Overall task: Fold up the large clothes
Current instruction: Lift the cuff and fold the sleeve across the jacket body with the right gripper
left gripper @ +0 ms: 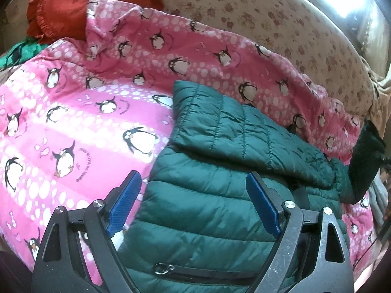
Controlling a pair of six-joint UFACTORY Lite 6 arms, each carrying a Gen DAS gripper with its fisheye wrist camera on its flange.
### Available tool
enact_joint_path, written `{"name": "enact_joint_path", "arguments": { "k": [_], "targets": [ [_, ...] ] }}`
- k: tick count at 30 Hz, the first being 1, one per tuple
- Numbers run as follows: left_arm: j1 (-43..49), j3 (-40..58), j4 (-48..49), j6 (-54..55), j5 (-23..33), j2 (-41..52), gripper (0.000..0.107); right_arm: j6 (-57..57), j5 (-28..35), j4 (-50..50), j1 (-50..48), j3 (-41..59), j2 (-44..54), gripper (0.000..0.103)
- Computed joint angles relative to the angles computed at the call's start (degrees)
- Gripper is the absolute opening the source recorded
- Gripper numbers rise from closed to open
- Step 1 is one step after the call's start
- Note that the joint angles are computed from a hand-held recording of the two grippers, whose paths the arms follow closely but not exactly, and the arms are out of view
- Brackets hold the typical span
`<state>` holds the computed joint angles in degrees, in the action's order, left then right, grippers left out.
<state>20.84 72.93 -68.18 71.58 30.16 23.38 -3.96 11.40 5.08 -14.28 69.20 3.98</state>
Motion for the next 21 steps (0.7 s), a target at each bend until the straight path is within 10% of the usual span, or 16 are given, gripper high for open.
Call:
{"name": "enact_joint_path", "arguments": {
  "k": [11, 21],
  "targets": [
    [2.78, -1.65, -0.83, 1.55, 1.77, -0.57, 0.088, 30.71, 1.91, -27.42, 15.47, 3.59, 7.57, 0.011],
    [4.01, -2.55, -1.8, 2.12, 2.89, -0.35, 0.088, 38.06, 3.78, -31.02, 21.74, 9.52, 13.63, 0.011]
  ]
}}
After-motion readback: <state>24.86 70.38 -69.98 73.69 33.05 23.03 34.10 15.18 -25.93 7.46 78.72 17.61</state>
